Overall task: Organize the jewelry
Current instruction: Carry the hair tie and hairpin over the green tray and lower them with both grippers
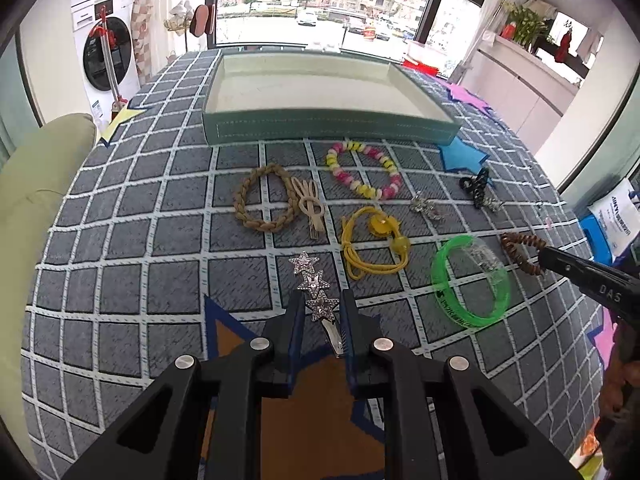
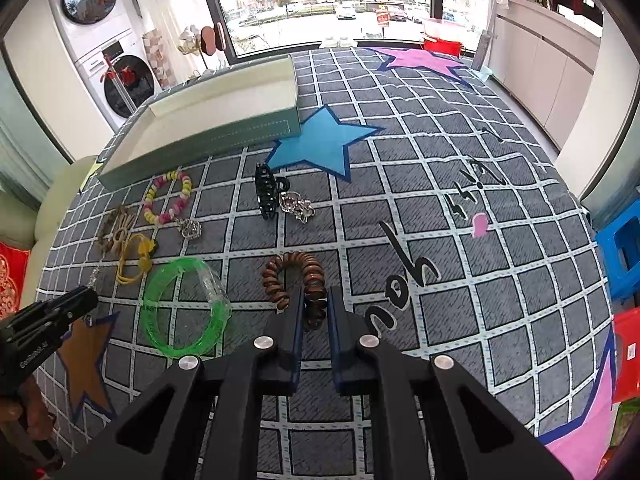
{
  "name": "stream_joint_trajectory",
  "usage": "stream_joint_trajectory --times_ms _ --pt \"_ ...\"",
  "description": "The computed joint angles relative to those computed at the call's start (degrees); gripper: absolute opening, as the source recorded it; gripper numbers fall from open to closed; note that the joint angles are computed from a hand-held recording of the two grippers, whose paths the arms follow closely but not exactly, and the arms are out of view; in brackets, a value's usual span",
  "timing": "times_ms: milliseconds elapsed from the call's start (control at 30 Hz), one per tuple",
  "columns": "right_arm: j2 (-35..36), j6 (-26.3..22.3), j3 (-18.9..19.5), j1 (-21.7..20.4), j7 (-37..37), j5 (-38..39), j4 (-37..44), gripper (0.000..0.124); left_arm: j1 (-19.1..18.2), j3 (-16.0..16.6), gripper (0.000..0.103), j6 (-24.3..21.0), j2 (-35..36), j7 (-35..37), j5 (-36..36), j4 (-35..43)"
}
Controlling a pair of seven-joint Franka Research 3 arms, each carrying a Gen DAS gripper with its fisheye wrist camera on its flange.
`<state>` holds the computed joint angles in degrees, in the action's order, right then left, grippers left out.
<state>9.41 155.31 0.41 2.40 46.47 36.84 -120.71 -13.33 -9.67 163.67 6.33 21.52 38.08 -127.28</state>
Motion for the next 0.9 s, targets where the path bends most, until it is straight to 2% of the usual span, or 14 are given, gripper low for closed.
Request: stream_joint_trajectory --times_ms 267,500,600,767,900 --pt "-1.0 -3.5 0.5 -0.7 -3.6 5.2 2.1 0.012 1.6 -0.2 0.032 1.9 -2.9 3.7 -1.7 -0.2" --pt "1.0 -8.2 0.7 -0.3 -3.5 6.8 9.8 0.012 3.8 -0.6 0.032 2.7 -3.2 14.8 -11.3 3.1" --pt "3.6 -10.0 1.3 0.1 -2.6 6.7 15.5 0.012 4.6 -0.3 0.032 1.7 -1.9 18.9 -14.8 6.5" --pt "11.4 -14.1 2.5 0.7 2.3 3.9 28.8 0.012 5.2 1.1 0.032 -1.3 3.4 20.6 -14.0 15.1" --pt "19.8 -17.9 3.5 1.3 8.4 0.5 41.6 0.012 4.8 2.9 0.032 -4.3 10.6 21.5 -12.5 24.7"
